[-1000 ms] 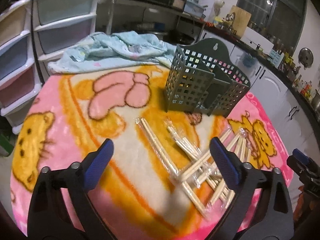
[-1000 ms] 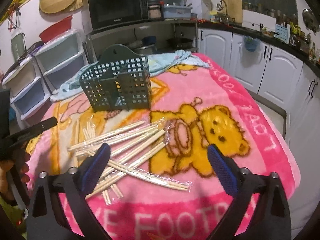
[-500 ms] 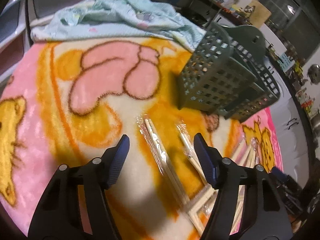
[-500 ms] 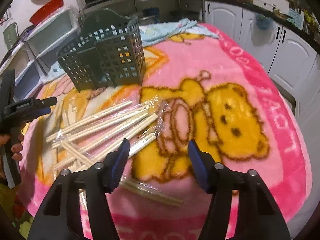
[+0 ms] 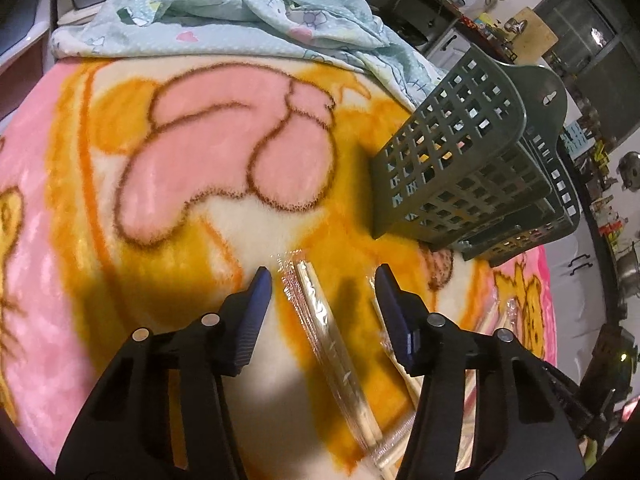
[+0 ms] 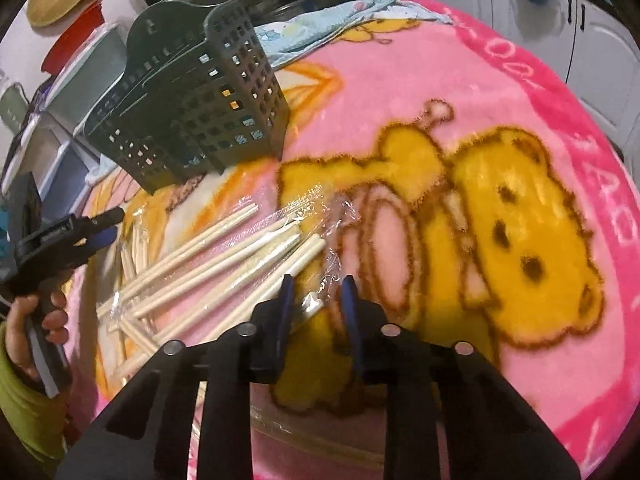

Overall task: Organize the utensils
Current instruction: 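Close the left gripper on one chopstick while the right gripper grasps another, then lift the chopsticks upright and carry both over the green basket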

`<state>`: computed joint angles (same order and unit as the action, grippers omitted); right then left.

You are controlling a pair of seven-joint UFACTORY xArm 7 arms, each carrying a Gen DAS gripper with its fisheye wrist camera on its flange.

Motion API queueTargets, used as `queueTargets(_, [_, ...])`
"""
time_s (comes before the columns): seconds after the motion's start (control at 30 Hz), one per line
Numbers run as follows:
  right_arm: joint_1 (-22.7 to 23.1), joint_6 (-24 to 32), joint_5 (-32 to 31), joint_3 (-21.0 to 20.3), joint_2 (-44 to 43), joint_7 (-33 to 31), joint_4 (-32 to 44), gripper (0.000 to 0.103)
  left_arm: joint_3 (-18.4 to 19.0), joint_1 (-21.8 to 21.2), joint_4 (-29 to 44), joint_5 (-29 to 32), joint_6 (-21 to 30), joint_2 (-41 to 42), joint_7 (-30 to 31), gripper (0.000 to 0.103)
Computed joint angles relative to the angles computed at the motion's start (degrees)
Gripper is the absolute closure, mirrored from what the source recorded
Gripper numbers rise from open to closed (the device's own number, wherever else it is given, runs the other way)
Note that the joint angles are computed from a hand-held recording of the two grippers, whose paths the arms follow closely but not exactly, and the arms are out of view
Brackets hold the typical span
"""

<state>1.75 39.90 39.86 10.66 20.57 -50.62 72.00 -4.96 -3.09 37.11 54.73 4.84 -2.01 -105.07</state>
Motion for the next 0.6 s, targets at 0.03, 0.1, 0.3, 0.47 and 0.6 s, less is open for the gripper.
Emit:
queueTargets(0.03, [-0.1, 0.4, 0.3, 0.1, 0.4, -0.1, 0.5, 0.090, 0.0, -0.1, 0.2, -0.7, 0.3, 0.2, 1.0, 0.059])
queueTargets(0.1, [-0.5, 0.5, 1.0, 0.5, 0.9, -1.1, 1.1, 0.097, 0.0, -0.5, 0.6, -1.4, 1.5, 0.3, 1.9, 0.065])
queueTargets(0.3, [-1.5, -1.2, 4.7, 1.1, 0.7, -4.1, 0.8, 0.099, 0.9, -0.5, 0.1, -4.0, 2.7, 0.3, 6.2, 0.088])
queueTargets(0.47, [-2.2, -3.3, 8.4, 1.3, -0.1, -6.8, 0.8, 0.100, 1.5, 0.5, -0.3, -3.1, 0.4, 0.5, 6.7, 0.096])
queueTargets(0.6, [-2.3, -4.7, 11.2, 1.5, -1.1, -9.1, 0.9, 0.100, 1.7, 1.2, -1.0, -3.0, -1.8, 0.3, 7.7, 0.097])
